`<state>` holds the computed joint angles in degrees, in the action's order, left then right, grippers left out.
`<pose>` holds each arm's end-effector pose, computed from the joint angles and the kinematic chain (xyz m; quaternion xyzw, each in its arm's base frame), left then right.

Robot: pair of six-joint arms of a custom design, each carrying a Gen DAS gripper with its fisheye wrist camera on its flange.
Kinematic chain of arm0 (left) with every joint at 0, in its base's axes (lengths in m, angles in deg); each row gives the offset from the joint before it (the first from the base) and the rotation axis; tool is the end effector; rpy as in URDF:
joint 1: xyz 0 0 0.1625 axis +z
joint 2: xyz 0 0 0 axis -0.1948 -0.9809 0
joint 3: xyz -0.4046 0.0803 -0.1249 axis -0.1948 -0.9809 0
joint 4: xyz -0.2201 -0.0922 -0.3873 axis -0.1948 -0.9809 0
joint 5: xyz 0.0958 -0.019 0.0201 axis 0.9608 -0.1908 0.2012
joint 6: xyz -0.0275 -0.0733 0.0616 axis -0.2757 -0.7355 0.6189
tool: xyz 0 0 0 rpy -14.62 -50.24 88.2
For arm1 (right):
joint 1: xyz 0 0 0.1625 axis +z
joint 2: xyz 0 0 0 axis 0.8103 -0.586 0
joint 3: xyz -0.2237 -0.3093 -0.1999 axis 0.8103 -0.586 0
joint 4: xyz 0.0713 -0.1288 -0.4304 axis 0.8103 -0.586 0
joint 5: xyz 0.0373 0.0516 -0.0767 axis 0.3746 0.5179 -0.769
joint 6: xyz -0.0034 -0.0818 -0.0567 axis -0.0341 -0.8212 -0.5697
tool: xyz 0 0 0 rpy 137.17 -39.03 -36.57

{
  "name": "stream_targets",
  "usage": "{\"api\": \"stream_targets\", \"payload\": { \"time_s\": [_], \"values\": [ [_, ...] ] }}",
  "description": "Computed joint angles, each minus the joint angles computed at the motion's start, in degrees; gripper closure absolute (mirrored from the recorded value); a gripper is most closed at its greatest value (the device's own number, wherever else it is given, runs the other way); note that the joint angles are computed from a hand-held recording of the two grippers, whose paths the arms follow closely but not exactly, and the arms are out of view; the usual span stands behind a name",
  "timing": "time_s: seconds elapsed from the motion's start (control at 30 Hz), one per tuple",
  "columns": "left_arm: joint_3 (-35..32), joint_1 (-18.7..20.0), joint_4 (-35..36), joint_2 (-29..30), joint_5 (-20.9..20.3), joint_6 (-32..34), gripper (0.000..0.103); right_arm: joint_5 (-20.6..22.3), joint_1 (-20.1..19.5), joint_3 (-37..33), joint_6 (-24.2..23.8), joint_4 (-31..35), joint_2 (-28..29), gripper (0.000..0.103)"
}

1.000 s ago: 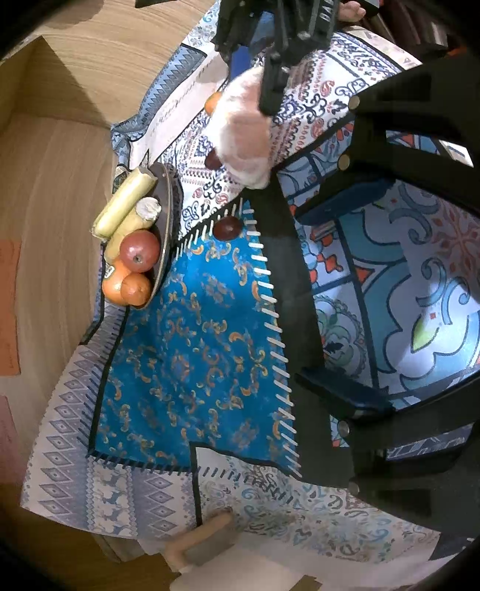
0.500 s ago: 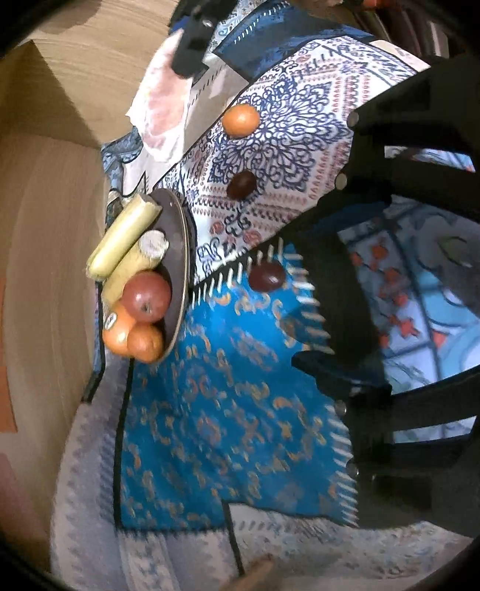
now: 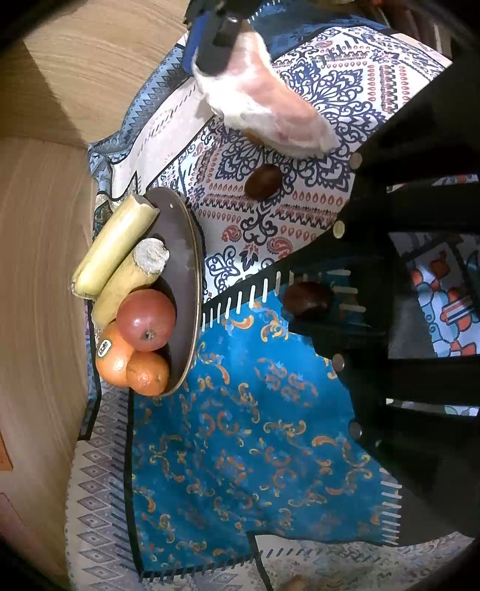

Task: Organize fruits
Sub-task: 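Grasp a dark date with the left tool while the right tool holds the pomelo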

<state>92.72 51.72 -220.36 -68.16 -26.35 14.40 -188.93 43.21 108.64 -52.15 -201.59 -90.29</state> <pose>-0.1866 -0.3889 -0.0188 0.4885 0.8457 -0.1029 0.1885 0.1056 -0.2344 0.1492 0.0868 -0.8563 0.3874 0.3303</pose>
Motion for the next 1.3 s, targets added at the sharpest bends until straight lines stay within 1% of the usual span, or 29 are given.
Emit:
{"api": "stream_targets", "payload": {
  "time_s": [0.03, 0.1, 0.13, 0.17, 0.23, 0.37, 0.4, 0.43, 0.5, 0.57, 0.67, 0.8, 0.9, 0.93, 0.97, 1.03, 1.07, 1.1, 1.17, 1.2, 1.27, 1.3],
  "values": [
    [0.03, -0.02, -0.37, 0.16, 0.06, 0.14, 0.079, -0.22, 0.08, -0.38, -0.01, 0.58, 0.63, 0.079],
    [-0.05, -0.05, -1.19, 0.69, 0.25, 0.60, 0.081, 1.03, -0.82, -0.55, 0.12, 2.65, 1.00, 0.079],
    [0.09, -0.05, -1.47, 0.65, 0.28, 0.84, 0.083, 1.23, -1.16, -0.78, 0.02, 3.27, 1.67, 0.079],
    [0.10, -0.08, -1.78, 0.80, 0.36, 1.06, 0.085, 0.99, -1.18, -1.05, -0.20, 3.18, 2.70, 0.079],
    [0.46, 0.11, -2.11, 0.43, 0.10, 1.46, 0.085, 0.26, -0.45, -1.42, -1.27, 0.67, 5.16, 0.077],
    [0.90, 0.40, -2.24, -0.22, -0.46, 1.27, 0.086, -0.73, 0.12, -1.47, -1.62, 1.04, 5.20, 0.077],
    [0.97, 0.38, -2.40, -0.28, -0.51, 1.26, 0.086, -0.62, -0.02, -1.38, -1.55, 1.51, 4.93, 0.073],
    [1.03, 0.35, -2.47, -0.36, -0.64, 1.24, 0.087, -0.04, -0.42, -1.19, -1.19, 2.35, 4.31, 0.064],
    [1.99, 0.24, -2.31, -1.71, -1.60, 1.13, 0.087, 1.07, -1.23, -0.94, -0.90, 2.11, 4.53, 0.056],
    [3.14, 0.00, -2.58, -2.93, -2.56, 1.75, 0.087, 0.88, -0.99, -1.29, -1.04, 1.99, 5.09, 0.056],
    [4.70, -1.00, -2.35, -4.11, -2.77, 2.39, 0.087, 1.04, -0.91, -1.42, -1.09, 2.39, 4.96, 0.056],
    [5.90, -2.12, -2.35, -4.46, -2.61, 2.68, 0.087, 2.62, -1.87, -0.94, -0.88, 4.70, 3.32, 0.055],
    [5.86, -2.06, -2.14, -4.52, -3.15, 2.23, 0.087, 2.87, -2.72, -0.89, -0.93, 7.69, 1.97, 0.043],
    [5.66, -1.75, -1.61, -4.69, -3.78, 1.99, 0.087, 3.53, -3.40, -0.86, -1.11, 9.08, 1.54, 0.042],
    [5.55, -1.63, -1.47, -4.66, -4.03, 1.78, 0.087, 4.14, -4.07, -0.91, -1.33, 10.51, 1.32, 0.042],
    [5.48, -1.76, -1.75, -4.36, -3.87, 1.69, 0.087, 4.39, -4.35, -0.97, -1.80, 8.91, 3.00, 0.042],
    [5.49, -1.84, -1.94, -4.22, -3.77, 1.62, 0.087, 4.77, -4.32, -0.94, -2.07, 9.15, 3.19, 0.042],
    [5.43, -1.88, -2.11, -4.01, -3.72, 1.56, 0.087, 4.96, -4.13, -0.89, -2.19, 8.77, 3.59, 0.048],
    [5.29, -2.07, -2.40, -3.48, -3.48, 1.30, 0.087, 4.18, -3.10, -0.82, -2.47, 7.15, 4.80, 0.052],
    [5.38, -2.15, -2.50, -3.49, -3.41, 1.26, 0.087, 3.58, -2.60, -0.71, -2.58, 6.77, 5.02, 0.056],
    [5.31, -2.13, -2.78, -3.26, -3.36, 1.38, 0.087, 4.64, -3.05, 0.07, -2.68, 6.99, 3.99, 0.060],
    [5.27, -2.08, -3.00, -3.10, -3.33, 1.53, 0.087, 5.79, -3.59, 0.76, -2.49, 7.67, 2.78, 0.064]
  ]
}}
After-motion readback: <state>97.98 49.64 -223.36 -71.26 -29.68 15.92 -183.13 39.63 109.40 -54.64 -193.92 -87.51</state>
